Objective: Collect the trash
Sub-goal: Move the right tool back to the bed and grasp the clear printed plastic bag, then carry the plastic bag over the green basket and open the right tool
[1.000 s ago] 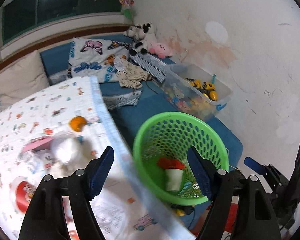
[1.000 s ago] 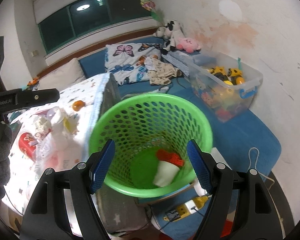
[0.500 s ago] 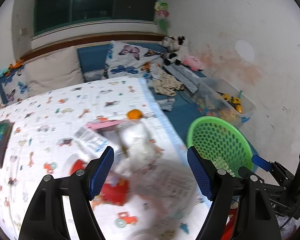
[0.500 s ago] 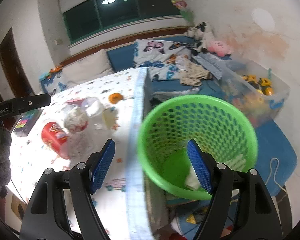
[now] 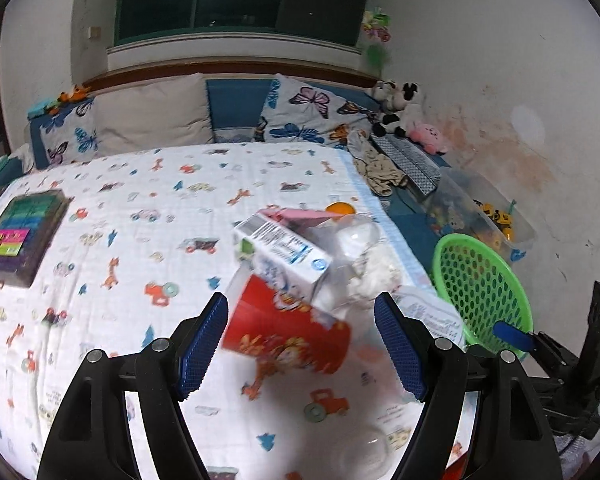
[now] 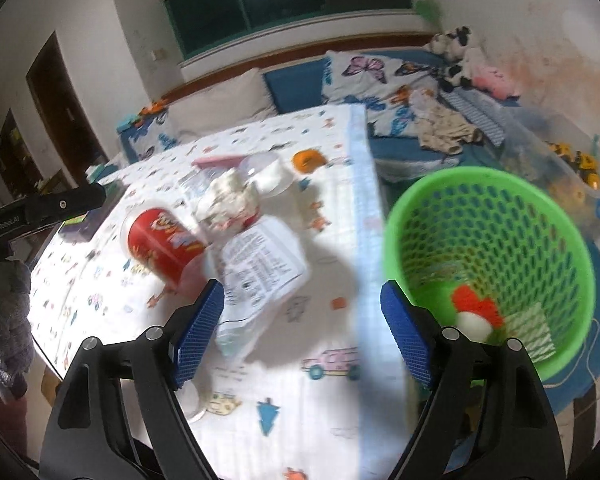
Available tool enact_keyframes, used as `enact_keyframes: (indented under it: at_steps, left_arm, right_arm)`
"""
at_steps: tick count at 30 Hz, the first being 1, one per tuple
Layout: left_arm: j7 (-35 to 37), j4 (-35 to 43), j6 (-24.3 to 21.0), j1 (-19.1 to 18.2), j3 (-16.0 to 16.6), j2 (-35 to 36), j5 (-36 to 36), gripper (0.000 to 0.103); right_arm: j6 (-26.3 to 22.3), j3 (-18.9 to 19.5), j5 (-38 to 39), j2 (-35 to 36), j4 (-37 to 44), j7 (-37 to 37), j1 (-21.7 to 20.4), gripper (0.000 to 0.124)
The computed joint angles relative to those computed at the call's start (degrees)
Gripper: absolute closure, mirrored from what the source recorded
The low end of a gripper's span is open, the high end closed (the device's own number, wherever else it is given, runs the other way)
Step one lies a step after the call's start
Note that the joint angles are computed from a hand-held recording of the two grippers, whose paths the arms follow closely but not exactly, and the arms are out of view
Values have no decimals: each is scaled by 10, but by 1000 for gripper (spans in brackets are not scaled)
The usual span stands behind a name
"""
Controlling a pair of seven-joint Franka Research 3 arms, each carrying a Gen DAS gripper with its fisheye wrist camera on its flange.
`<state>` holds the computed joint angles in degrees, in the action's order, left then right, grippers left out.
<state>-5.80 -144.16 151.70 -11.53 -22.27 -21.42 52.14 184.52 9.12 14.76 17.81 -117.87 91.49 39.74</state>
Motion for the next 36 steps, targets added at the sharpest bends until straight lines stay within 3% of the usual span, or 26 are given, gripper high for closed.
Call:
enact_keyframes:
  at_steps: [12, 17, 28, 32, 36]
  left_arm:
    - [5, -73, 13, -2, -3, -65, -39, 30]
    - [10, -87, 24, 0, -8, -71, -49, 30]
    - [25, -98, 55, -2, -17, -57, -58, 30]
    - [32, -100, 65, -6, -22, -50, -57, 30]
    - [38, -101, 77, -10, -28, -39, -53, 30]
  right_arm:
    - [-44, -4, -11, 70, 78, 12, 16, 43]
    - [-45, 21, -3, 86, 93, 2, -5, 44]
    - [-24, 76, 25, 73, 70, -42, -49, 84]
    - [-14, 91, 31, 58, 54, -59, -60, 93]
    - [-8, 91, 32, 38, 35, -70, -58, 93]
